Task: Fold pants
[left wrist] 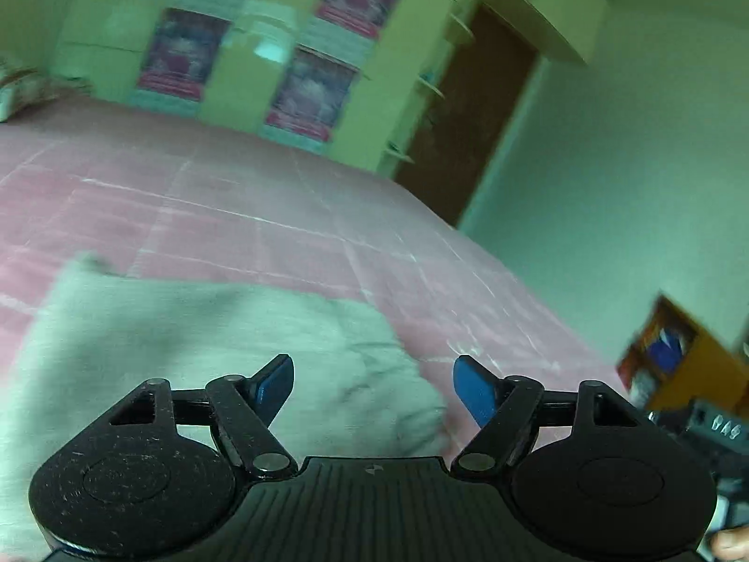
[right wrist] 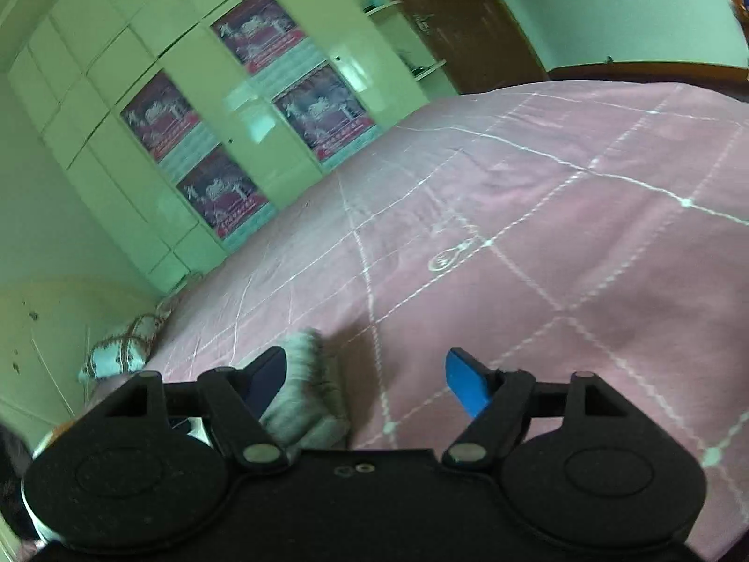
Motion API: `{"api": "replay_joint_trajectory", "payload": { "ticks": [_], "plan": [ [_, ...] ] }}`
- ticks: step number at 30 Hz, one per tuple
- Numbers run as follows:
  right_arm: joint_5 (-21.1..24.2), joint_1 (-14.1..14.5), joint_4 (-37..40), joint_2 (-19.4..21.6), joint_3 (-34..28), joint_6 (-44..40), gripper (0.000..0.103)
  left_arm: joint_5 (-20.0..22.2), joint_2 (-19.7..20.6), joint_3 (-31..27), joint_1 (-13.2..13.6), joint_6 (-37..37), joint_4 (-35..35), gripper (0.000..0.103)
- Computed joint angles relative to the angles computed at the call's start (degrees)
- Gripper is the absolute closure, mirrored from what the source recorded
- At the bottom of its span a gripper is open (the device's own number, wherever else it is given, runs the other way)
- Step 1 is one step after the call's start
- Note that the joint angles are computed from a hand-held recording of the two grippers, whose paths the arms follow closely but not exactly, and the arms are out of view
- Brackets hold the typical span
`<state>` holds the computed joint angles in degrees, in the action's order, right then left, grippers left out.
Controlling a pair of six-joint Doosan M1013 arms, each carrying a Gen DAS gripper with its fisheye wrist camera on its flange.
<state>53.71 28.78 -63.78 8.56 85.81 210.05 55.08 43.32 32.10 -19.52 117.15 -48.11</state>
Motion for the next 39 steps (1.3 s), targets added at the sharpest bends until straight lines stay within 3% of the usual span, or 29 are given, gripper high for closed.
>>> {"api": "replay_joint_trajectory", "payload": {
  "ticks": [5,7,10,14,19,22,26,35,38,39],
  "plan": [
    [-15.2,-2.7,3.6,1.1,0.5,2.2,0.034,-5.0,-5.1,8.4,4.5,-0.8,5.3,0.028],
    [-17.9,-3.4,6.7,2.4,-0.7,1.9,0.035,-6.1,-6.5,11.2,6.2,-1.0,8.8,0.028],
    [-18.3,-4.2,10.2,3.9,-2.6,-0.4,0.035,-6.0,-8.9,16.2,8.4,-2.5,10.3,0.028],
    [-16.5,-3.1,9.0,4.3,-3.6,1.1,0.035,-5.3,-10.5,19.9,9.1,0.4,9.7,0.028],
    [-15.0,-2.6,10.5,4.5,-3.8,0.4,0.035,-3.3,-7.3,15.9,7.4,1.4,11.2,0.028],
    [-14.1,-2.4,10.0,4.6,-3.8,2.5,0.035,-6.7,-6.6,15.4,5.9,-2.8,15.6,0.028],
    [-15.7,-3.1,9.6,4.8,-3.4,6.0,0.035,-12.0,-7.2,17.4,6.1,-4.6,14.7,0.028],
    [-24.1,-6.3,14.0,6.8,-3.9,9.7,0.038,-12.6,-6.1,17.4,6.4,-5.5,12.0,0.027],
    [-21.9,-6.9,20.1,8.2,-6.4,3.7,0.038,-12.5,-6.0,17.0,6.2,-6.7,12.8,0.027],
    [-20.2,-6.8,22.4,8.7,-7.7,0.3,0.055,-11.9,-5.7,16.4,6.0,-6.4,12.9,0.028]
  ]
}}
